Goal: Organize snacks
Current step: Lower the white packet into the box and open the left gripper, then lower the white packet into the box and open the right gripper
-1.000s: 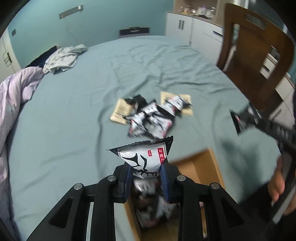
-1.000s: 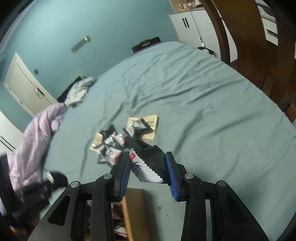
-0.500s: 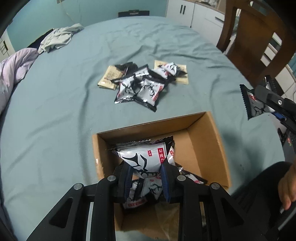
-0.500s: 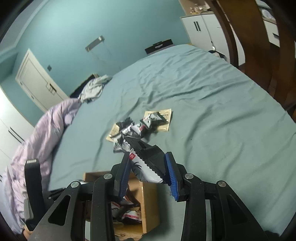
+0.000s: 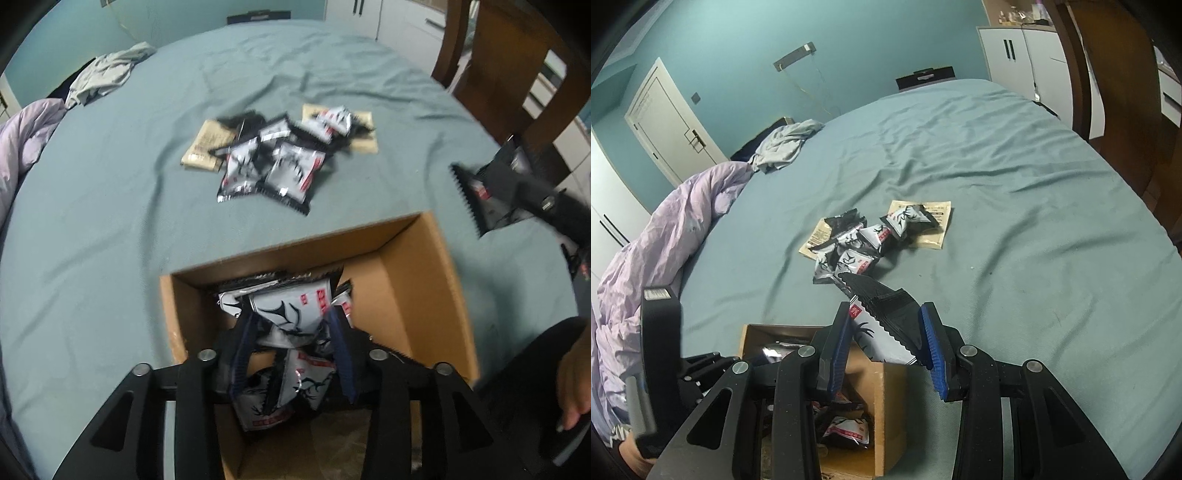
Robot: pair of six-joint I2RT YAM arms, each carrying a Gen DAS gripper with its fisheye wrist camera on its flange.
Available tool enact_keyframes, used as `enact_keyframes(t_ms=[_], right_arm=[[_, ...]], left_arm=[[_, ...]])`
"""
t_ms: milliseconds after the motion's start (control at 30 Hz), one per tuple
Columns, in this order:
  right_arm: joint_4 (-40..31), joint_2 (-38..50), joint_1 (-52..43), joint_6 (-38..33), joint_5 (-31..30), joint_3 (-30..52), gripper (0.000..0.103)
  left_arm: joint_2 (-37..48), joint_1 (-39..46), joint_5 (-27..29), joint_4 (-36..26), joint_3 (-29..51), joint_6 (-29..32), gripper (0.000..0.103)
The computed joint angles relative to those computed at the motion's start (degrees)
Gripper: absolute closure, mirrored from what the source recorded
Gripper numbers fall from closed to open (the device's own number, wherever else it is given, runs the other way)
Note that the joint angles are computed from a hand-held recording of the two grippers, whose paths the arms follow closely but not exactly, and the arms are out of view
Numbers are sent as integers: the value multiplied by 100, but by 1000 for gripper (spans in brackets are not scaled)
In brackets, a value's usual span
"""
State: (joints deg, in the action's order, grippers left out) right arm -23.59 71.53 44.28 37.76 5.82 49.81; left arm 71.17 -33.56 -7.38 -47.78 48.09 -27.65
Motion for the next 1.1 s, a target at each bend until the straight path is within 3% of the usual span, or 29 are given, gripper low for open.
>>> enact_keyframes(t_ms=[100, 167, 267, 533, 667, 733, 867, 1100], right_arm=[[59, -102, 75, -51, 51, -110, 68], [79, -95, 97, -62, 33, -154, 68], [27, -39, 108, -63, 45, -121, 68], [-80, -40, 296, -132, 105, -24, 68], [-101, 129, 416, -432, -213, 89, 68], [-174, 313, 451, -629, -437, 206, 68], [-386, 785, 411, -910, -759, 537, 68], [-1008, 1766, 511, -1264, -854, 1377, 68]], left_arm=[[-405, -46, -421, -136, 111, -42, 31], [-642, -73, -691, -225, 155, 12, 25], [-847, 11, -854, -488, 286, 134, 24], [-1450, 303, -496, -932, 469, 414, 16], [-1743, 463, 253, -1087, 441, 382, 0], [-1880, 227, 108, -1258, 385, 296, 0], [-1856, -305, -804, -1535, 344, 23, 0], [-1898, -233, -1333, -1523, 350, -340, 0]])
